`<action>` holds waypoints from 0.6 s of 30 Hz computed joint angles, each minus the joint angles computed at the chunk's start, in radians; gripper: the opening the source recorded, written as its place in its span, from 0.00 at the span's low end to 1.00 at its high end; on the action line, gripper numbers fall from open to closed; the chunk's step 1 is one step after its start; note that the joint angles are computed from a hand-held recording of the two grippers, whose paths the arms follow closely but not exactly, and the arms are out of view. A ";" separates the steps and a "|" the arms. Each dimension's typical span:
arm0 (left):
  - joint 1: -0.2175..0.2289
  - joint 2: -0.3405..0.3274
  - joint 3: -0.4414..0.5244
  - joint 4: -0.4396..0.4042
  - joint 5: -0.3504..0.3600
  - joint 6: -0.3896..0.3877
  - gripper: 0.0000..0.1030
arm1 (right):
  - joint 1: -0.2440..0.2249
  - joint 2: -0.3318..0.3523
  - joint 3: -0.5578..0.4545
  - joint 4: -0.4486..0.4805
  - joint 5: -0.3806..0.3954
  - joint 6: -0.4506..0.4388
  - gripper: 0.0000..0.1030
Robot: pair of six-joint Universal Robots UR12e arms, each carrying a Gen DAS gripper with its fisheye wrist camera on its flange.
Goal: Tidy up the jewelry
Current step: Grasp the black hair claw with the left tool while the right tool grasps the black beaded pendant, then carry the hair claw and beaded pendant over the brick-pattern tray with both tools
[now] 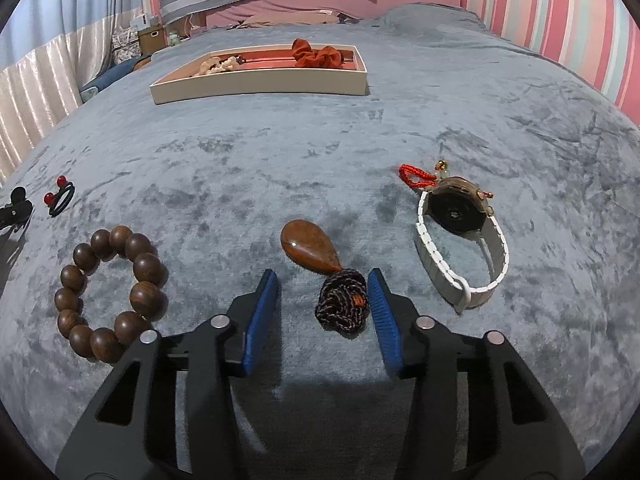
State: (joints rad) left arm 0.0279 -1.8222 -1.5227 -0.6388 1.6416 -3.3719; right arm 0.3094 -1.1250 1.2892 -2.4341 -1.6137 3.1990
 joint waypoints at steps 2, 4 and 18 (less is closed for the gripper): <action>0.000 0.000 0.001 -0.003 0.002 0.007 0.53 | -0.002 0.000 0.000 0.000 0.009 0.003 0.41; 0.000 0.001 0.001 -0.003 0.004 0.014 0.51 | -0.004 -0.003 0.004 -0.007 0.017 0.008 0.37; 0.006 0.001 0.002 -0.011 0.000 0.023 0.43 | -0.008 -0.009 0.013 -0.037 0.033 0.016 0.23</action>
State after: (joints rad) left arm 0.0339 -1.8213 -1.5208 -0.6499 1.6413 -3.3490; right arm 0.3015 -1.1336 1.3025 -2.4713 -1.5811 3.2154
